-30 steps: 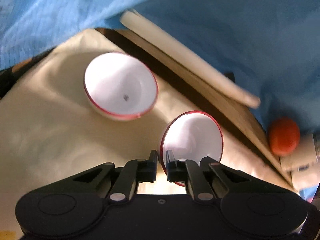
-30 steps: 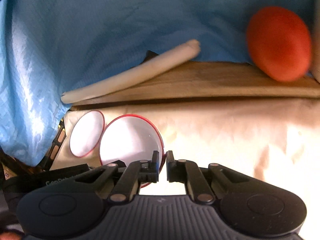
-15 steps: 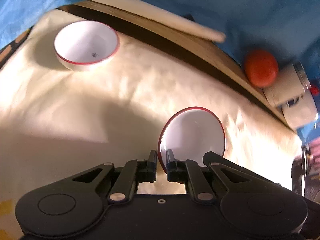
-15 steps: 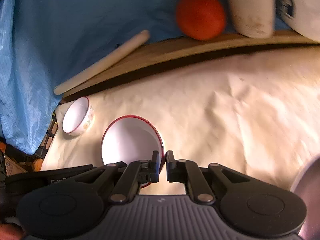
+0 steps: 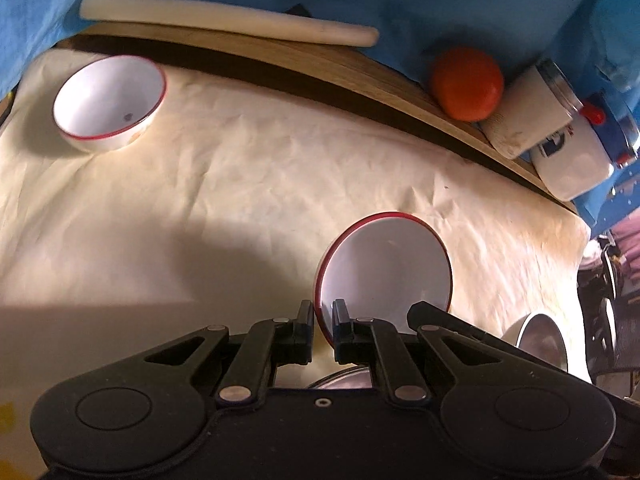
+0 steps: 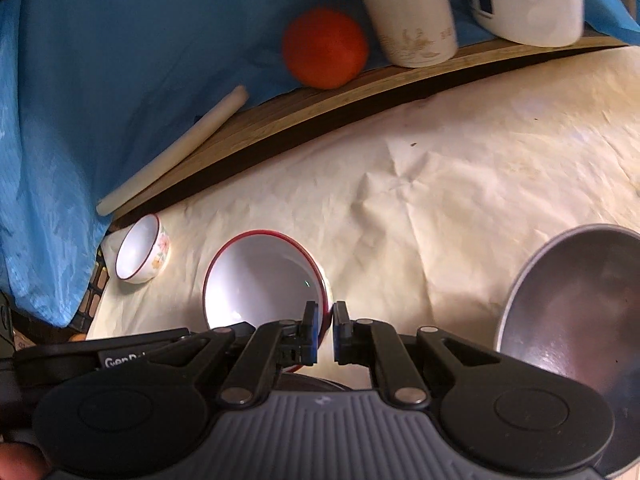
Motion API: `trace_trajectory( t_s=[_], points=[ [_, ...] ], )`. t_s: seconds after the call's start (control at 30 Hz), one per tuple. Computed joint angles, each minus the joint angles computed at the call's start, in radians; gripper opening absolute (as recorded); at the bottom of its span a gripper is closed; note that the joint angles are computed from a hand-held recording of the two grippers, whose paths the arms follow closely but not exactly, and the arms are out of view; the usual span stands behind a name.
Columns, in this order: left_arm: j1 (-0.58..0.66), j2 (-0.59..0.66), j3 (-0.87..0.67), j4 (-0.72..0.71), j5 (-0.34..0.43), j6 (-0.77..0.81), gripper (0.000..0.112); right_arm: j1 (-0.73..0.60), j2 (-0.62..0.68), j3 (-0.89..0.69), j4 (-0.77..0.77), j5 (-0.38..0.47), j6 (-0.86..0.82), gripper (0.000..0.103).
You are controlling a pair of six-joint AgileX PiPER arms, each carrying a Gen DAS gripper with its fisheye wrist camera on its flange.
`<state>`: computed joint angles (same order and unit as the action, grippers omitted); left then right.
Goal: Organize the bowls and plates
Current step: 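Lift the white bowl with both tools and lower it into the steel bowl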
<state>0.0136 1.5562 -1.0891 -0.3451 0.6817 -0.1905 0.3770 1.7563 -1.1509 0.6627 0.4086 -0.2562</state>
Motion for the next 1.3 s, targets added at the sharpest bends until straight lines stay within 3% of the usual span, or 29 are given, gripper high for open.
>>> trace_trajectory(
  t_s=[0.77,1.3],
  points=[
    [-0.100,-0.010,-0.056,0.006,-0.030,0.051,0.009,-0.103,-0.145,0.149,0.295,-0.075,-0.276,0.007],
    [-0.279,0.039,-0.172,-0.022,0.000,0.118,0.009,-0.276,-0.354,0.302,0.184,-0.055,-0.163,0.008]
  ],
)
